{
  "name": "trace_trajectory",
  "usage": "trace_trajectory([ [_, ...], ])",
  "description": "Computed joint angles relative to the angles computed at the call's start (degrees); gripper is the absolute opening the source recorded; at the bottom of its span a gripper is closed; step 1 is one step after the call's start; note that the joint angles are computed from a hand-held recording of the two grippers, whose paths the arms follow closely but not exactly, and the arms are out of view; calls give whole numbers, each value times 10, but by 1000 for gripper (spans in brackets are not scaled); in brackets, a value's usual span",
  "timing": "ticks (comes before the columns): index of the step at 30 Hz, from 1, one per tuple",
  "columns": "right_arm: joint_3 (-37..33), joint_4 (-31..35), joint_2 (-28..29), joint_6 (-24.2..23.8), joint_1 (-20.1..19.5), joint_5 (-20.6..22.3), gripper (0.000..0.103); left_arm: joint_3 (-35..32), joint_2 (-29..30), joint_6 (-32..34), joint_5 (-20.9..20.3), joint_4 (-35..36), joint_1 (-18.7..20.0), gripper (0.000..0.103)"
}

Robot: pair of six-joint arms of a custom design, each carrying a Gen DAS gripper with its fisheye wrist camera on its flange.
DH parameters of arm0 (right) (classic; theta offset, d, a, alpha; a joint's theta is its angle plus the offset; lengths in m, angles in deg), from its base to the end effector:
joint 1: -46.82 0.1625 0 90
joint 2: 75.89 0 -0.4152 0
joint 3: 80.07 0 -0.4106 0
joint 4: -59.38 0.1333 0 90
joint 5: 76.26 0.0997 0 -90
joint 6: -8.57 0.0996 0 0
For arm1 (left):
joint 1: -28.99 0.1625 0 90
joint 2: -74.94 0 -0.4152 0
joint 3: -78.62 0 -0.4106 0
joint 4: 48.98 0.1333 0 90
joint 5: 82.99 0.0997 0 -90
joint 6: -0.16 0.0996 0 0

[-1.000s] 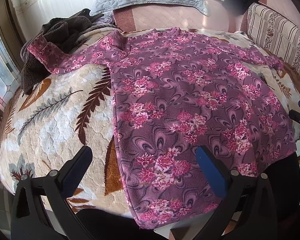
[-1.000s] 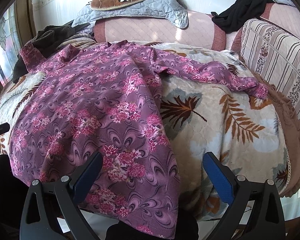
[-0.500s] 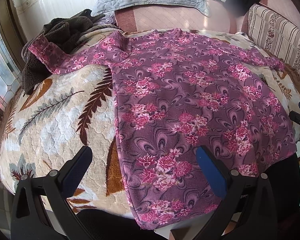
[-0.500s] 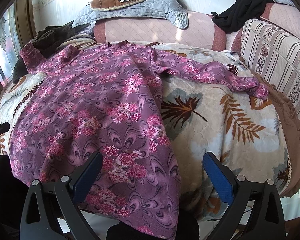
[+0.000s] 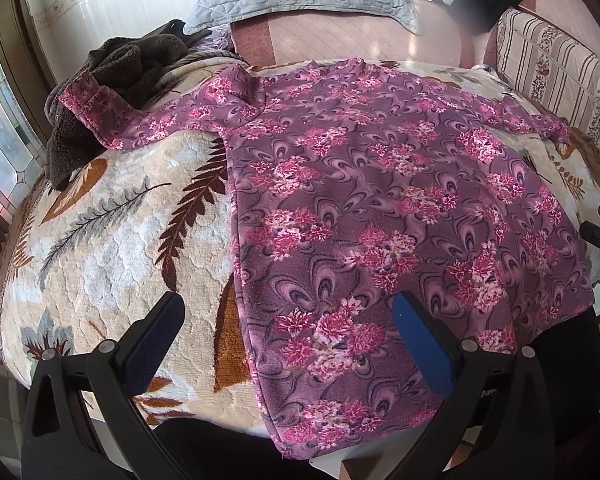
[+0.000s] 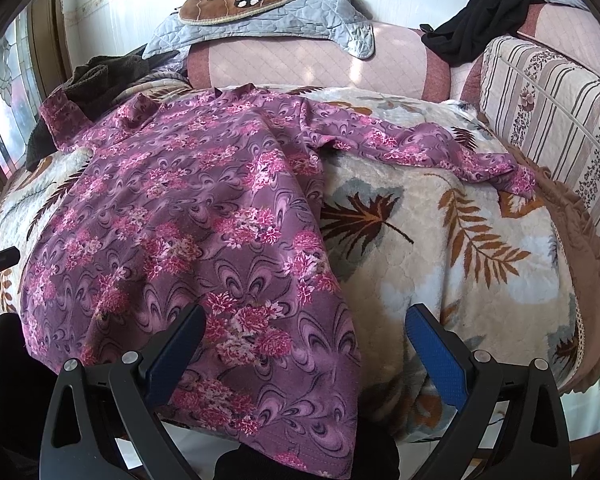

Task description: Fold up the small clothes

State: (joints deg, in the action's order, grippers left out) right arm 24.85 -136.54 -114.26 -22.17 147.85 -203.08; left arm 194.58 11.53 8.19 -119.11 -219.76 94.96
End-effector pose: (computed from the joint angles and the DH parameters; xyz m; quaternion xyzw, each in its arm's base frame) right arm 0.1902 -0.5911 0.0451 0.2191 -0.8726 0.2640 0.3477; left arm -0.0292 -0.5904 0.2032 0.1326 0.8615 -0.2764 0.4048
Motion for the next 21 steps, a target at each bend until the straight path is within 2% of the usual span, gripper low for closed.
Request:
trace_trajectory([
  [21, 2, 2, -4, 3, -2, 6, 100, -1, 2, 0, 3, -1, -2, 103],
])
